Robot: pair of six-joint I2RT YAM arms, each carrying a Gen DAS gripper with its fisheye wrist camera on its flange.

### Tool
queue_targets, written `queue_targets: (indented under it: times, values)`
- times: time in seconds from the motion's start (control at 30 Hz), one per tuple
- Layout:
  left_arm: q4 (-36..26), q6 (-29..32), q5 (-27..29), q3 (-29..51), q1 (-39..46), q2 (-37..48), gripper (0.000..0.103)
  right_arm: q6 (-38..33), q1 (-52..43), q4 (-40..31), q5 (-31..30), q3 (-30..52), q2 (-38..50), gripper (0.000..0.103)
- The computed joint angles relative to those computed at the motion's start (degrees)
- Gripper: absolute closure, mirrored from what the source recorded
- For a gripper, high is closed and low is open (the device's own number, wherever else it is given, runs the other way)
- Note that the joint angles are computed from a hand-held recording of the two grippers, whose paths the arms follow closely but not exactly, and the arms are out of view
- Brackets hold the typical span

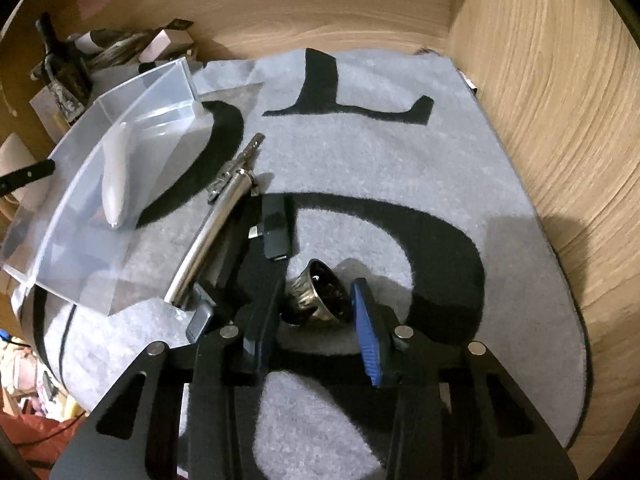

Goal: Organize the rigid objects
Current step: 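Grasp the metal cup-shaped part with the right gripper, then carry the metal cup part over the clear box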

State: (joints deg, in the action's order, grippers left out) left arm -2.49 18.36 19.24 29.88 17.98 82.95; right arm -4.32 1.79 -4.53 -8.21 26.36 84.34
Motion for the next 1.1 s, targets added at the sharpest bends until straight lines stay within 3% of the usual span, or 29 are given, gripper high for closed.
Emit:
queue_targets:
  times: [0.6,1.1]
  values:
    - [0.02,-0.12,0.11,-0.03,-0.01,0.0,0.092,-0.27,6.72,0.42,0.81,7.78,-4.48,0.07]
    - [0.13,-0.24,0.01,-0.05,-0.15,0.0,0.092,-2.01,20.06,2.03,-0.94,20.09,2.58,0.07]
